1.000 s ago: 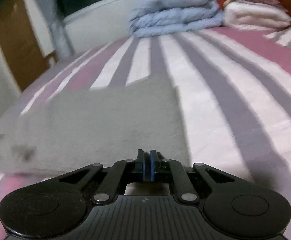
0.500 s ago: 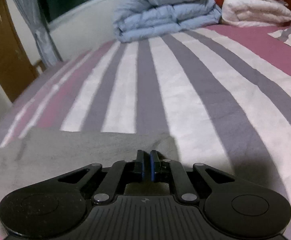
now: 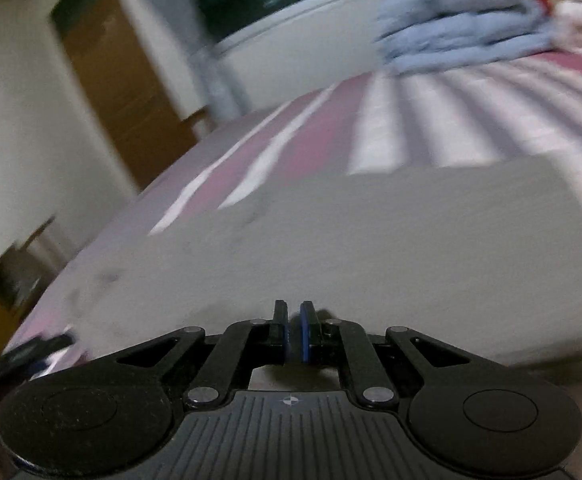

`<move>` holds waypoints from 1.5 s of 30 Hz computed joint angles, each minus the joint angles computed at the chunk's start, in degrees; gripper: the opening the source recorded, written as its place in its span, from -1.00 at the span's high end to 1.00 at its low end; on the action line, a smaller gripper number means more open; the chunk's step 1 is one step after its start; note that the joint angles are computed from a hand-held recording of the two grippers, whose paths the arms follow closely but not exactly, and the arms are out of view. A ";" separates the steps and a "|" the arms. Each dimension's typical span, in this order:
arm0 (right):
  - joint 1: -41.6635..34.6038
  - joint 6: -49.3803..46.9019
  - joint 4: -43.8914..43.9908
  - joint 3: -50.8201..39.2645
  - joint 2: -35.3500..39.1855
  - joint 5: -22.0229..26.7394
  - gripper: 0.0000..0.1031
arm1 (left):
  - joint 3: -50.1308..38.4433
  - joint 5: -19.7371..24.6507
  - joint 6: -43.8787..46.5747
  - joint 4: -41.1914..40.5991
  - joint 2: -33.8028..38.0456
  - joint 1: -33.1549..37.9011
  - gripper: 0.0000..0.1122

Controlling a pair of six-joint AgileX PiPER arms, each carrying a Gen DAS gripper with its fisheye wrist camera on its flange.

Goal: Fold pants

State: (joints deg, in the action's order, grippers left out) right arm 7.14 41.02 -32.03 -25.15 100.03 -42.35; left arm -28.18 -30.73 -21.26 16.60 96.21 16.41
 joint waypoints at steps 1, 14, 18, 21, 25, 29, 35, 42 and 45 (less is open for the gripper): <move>2.51 -2.61 1.89 -0.55 0.17 0.01 0.88 | 0.22 -0.60 -1.64 2.40 0.10 0.99 -0.73; -5.33 -0.51 -4.52 1.77 -3.06 -4.46 0.87 | -2.33 -7.12 -21.16 23.05 3.01 8.78 -0.69; -17.10 -2.77 -9.41 6.06 -5.82 -8.32 0.87 | -7.82 -10.24 -33.31 32.97 7.38 11.96 -0.63; -26.72 -4.06 -12.46 7.23 -7.01 -9.98 0.86 | -13.38 -11.48 -42.20 40.90 11.69 12.56 -0.63; -37.88 -4.52 -12.89 7.14 -6.56 -10.58 0.85 | -20.78 -14.59 -52.04 47.64 17.81 13.47 -0.63; -44.80 -3.04 -12.20 5.51 -4.30 -11.52 0.31 | -28.49 -16.44 -59.95 53.40 23.10 13.33 -0.72; -50.18 0.87 -17.82 3.21 -2.01 -13.78 -0.20 | -30.71 -17.46 -58.15 51.06 25.72 12.14 -0.71; -54.17 5.04 -21.53 2.26 0.99 -15.28 -0.20 | -28.02 -14.54 -52.69 45.54 24.67 11.42 0.46; -57.33 11.61 -25.72 -0.60 2.81 -15.37 -0.20 | -23.04 -13.48 -41.65 38.72 19.75 8.92 0.57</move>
